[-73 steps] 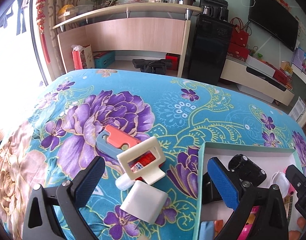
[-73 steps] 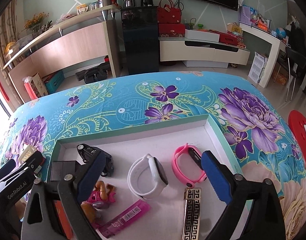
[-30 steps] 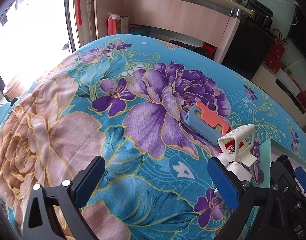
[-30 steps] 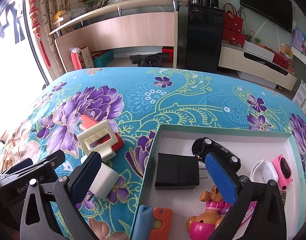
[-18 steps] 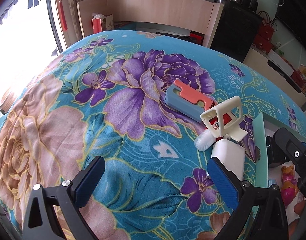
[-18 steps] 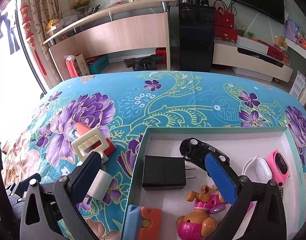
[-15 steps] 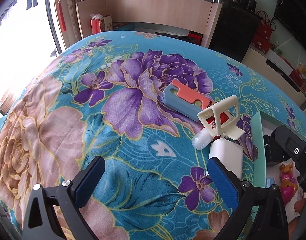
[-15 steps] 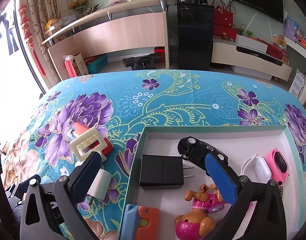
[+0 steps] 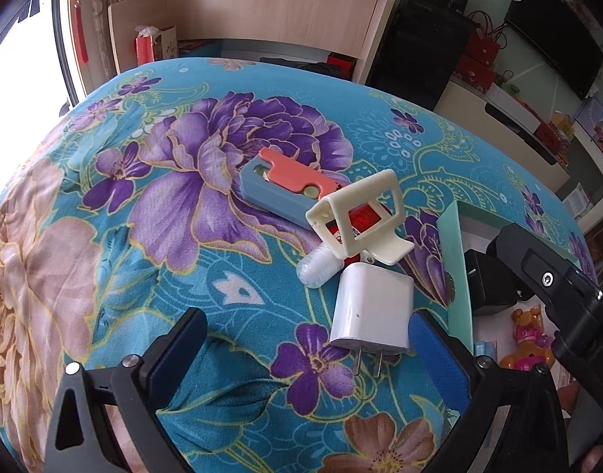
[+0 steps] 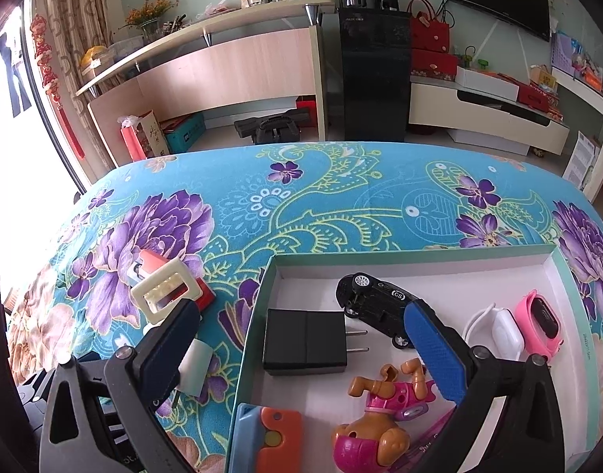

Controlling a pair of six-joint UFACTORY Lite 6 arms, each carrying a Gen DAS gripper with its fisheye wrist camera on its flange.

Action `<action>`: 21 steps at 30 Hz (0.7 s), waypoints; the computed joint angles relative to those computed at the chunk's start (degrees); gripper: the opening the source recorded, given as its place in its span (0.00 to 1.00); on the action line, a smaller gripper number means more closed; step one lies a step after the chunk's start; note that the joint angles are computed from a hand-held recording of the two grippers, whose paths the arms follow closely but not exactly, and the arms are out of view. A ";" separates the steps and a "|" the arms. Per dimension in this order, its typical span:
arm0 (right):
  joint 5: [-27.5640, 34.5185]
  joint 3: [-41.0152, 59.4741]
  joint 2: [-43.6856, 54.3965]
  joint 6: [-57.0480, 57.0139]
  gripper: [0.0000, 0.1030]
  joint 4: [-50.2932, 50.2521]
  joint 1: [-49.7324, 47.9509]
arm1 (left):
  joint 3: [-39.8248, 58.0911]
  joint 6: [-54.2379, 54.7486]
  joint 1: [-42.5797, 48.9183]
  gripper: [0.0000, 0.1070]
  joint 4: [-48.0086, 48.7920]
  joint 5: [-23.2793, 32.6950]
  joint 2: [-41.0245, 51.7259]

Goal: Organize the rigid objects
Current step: 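Grasp the white charger cube with the left tool while the right tool grasps the white-and-red clip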

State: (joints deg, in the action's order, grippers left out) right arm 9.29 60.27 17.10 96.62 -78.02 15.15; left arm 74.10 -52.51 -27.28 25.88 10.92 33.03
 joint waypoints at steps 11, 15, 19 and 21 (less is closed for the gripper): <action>0.12 0.89 1.28 -2.63 1.00 2.68 0.27 | 0.95 -3.33 -1.71 0.73 6.09 -1.36 0.63; 0.16 0.99 1.47 -2.43 1.00 2.67 0.21 | 0.77 6.21 -1.87 0.57 -2.13 -3.08 0.37; 0.29 1.21 1.82 -2.58 1.00 2.78 0.29 | 1.02 15.46 -1.86 0.48 -10.90 -3.59 0.49; 0.43 1.30 1.88 -2.74 1.00 2.85 0.44 | 1.06 17.89 -1.47 0.48 -13.58 -3.41 0.46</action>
State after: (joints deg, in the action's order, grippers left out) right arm 9.73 61.57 18.98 93.88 -75.17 15.59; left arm 75.17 -34.62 -28.75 12.30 7.51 33.50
